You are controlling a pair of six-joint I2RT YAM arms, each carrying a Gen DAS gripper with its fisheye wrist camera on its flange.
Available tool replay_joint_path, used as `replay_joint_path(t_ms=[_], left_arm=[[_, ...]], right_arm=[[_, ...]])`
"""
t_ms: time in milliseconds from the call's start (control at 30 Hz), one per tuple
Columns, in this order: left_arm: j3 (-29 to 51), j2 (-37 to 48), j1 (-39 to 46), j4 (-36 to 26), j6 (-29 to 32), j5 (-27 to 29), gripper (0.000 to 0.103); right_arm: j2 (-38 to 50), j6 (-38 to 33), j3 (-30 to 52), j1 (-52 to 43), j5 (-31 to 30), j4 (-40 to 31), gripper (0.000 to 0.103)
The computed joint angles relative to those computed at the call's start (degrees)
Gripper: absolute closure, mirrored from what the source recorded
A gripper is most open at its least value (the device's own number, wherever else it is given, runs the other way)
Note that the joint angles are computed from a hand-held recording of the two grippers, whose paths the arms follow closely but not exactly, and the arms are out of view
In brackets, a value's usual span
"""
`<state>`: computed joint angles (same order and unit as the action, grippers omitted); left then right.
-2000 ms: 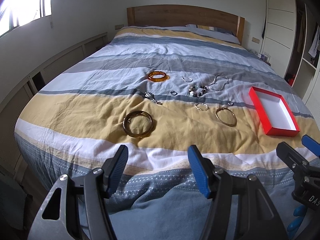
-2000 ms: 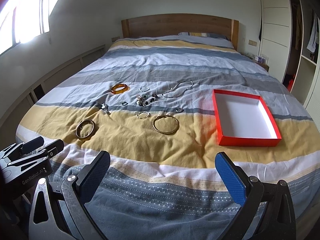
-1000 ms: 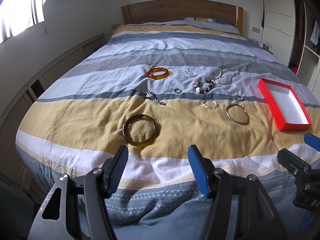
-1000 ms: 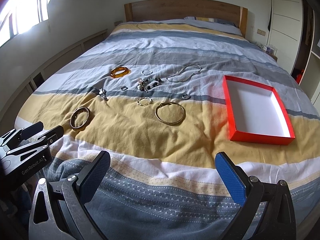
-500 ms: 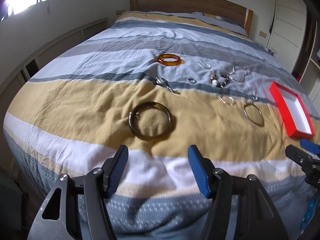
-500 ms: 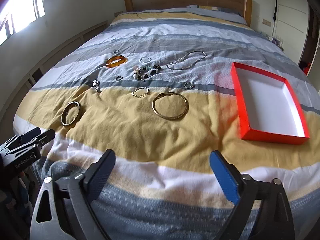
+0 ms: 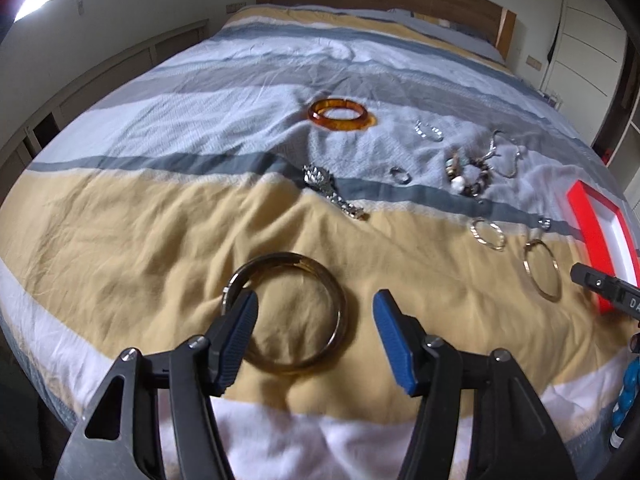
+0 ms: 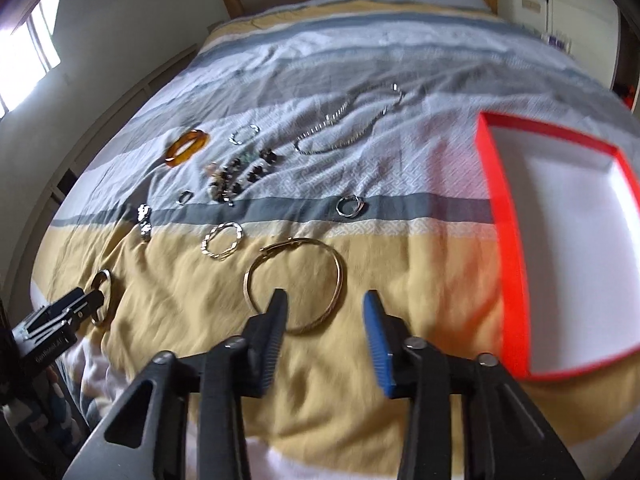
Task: Organize jewelry
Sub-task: 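Grasp the dark bangle with the left tool while the right tool grasps a silver hoop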
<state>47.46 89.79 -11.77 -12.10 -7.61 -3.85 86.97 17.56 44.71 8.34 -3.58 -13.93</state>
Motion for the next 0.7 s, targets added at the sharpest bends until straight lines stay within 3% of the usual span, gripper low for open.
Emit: replay_joint_path(t_ms=[100, 533, 633, 700], left_arm=[[0.79, 2.69, 0.15, 0.43, -0.25, -0.16, 0.050], [5.90, 11.89, 0.69, 0.37, -1.04, 0.70, 0.061], [7.11, 12.71, -0.59, -0.42, -0.52, -1.23, 0.073], [7.41, 12.50, -1.40, -0.90, -0.05, -2.16, 0.089]], right_arm=[[5.30, -1.11, 1.99, -1.70, -2.93, 1.18, 0.075], [14.75, -3.89, 5.50, -2.51, -6.21, 5.42, 0.075], [15.89, -4.50, 6.20, -2.23, -5.44, 5.93, 0.078], [15.18, -5.10, 5.50, -1.81, -4.47, 6.69, 0.091]])
